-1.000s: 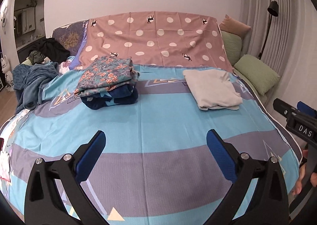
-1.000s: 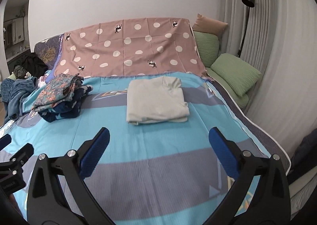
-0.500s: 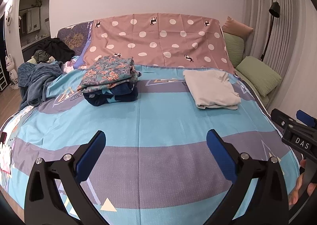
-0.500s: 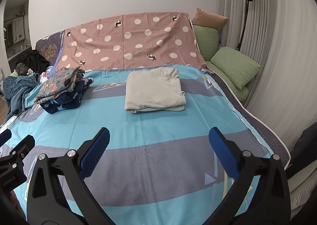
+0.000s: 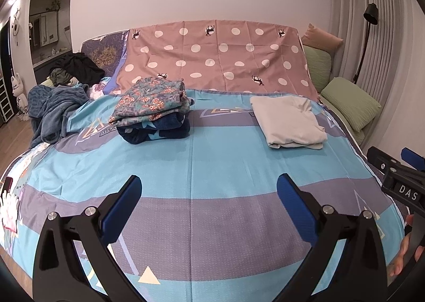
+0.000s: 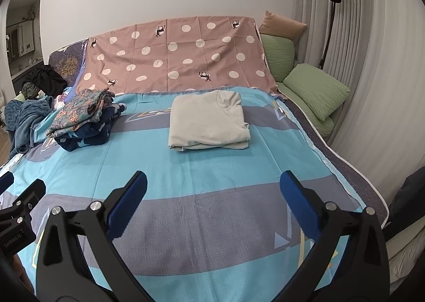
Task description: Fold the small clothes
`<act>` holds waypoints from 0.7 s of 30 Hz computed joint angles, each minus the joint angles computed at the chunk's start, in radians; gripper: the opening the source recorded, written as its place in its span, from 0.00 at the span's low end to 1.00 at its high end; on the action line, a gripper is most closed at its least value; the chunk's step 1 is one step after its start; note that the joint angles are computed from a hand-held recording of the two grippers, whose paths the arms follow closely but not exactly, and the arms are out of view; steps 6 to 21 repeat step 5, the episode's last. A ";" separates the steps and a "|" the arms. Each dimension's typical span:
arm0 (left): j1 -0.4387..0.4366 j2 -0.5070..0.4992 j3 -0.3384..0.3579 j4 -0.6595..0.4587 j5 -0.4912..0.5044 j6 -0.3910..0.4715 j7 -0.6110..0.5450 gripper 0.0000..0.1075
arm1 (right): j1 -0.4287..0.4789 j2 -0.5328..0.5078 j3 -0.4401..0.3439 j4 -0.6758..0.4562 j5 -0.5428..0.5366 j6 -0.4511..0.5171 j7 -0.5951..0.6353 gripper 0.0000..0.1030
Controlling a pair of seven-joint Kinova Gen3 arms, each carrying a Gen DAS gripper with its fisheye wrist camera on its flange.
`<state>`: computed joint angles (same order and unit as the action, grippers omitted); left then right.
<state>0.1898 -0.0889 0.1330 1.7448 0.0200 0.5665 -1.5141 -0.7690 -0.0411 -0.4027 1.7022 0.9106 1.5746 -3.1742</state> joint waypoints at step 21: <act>-0.002 0.003 -0.008 -0.005 0.017 0.008 -0.010 0.94 | -0.002 0.005 0.000 -0.008 0.005 0.001 0.013 0.98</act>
